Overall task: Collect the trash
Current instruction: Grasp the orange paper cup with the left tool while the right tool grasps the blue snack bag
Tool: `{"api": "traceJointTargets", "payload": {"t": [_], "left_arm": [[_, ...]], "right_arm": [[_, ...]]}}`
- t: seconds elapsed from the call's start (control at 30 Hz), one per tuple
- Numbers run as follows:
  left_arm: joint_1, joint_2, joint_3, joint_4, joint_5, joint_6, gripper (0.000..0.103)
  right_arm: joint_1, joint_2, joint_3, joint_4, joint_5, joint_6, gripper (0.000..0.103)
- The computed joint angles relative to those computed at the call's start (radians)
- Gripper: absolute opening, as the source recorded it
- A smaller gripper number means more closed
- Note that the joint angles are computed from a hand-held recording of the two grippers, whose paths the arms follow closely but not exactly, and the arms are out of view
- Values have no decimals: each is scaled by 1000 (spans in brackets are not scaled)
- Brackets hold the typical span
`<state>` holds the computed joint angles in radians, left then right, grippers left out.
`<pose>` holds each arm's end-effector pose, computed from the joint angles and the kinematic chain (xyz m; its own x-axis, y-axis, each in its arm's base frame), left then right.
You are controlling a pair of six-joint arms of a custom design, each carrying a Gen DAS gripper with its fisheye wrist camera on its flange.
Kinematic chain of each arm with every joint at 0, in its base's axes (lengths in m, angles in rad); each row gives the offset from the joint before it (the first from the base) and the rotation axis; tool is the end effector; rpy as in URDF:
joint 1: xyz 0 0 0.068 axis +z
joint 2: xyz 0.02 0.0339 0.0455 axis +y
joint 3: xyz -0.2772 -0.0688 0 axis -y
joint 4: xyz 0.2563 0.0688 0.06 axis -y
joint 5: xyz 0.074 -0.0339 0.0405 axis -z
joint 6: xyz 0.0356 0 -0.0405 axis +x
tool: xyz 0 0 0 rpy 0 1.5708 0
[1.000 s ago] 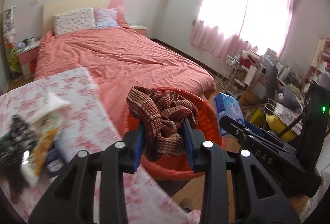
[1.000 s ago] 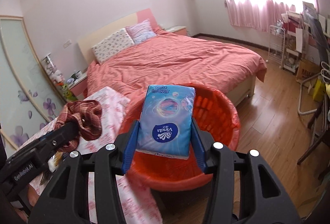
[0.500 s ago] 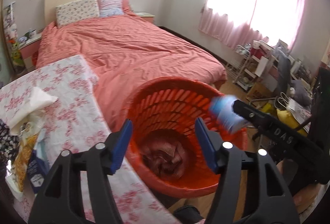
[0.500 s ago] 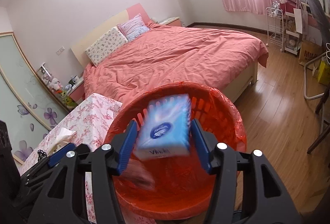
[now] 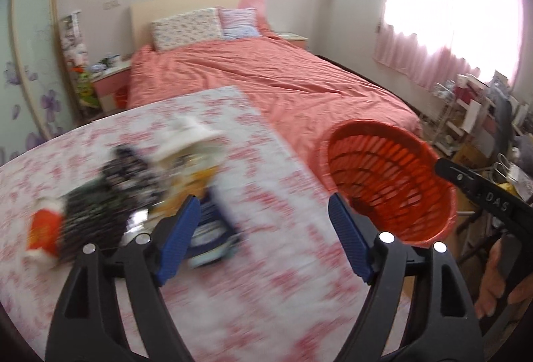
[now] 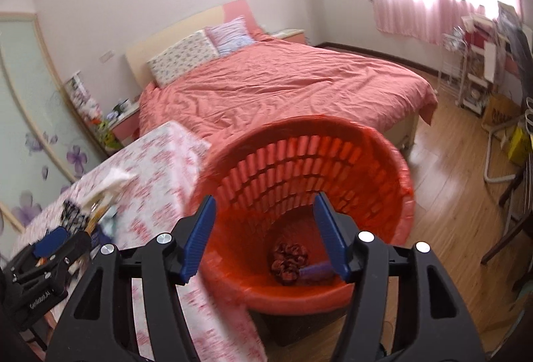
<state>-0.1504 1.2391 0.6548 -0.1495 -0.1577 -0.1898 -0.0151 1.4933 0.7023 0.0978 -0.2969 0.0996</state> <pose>0.2556 -0.0331 0.2112 -0.6564 -0.0890 -0.7491 -0.0928 0.9950 -0.0368 0.3046 0.0058 0.1808 -0.6567 0.1050 -0.7468 -0.1460 0.9538 0.2625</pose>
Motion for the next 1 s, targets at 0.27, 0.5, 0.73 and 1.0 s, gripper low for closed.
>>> {"api": "traceJointTargets", "payload": {"t": [0.27,0.5,0.73,1.0], "left_arm": [[409,-270,-127,-124,123,141,81],[859,-176,-107,-77,278,320,82],[969,34,-7,-67,399,331,82],[893,146,13,-7,329,325,82]], "right_arm": [[203,-64,-52,-25,77,12,61],[381,-5,-37,-14,146,63,61],[496,103,20,9,178,108,61],[522,205,109,2,151,161,61]]}}
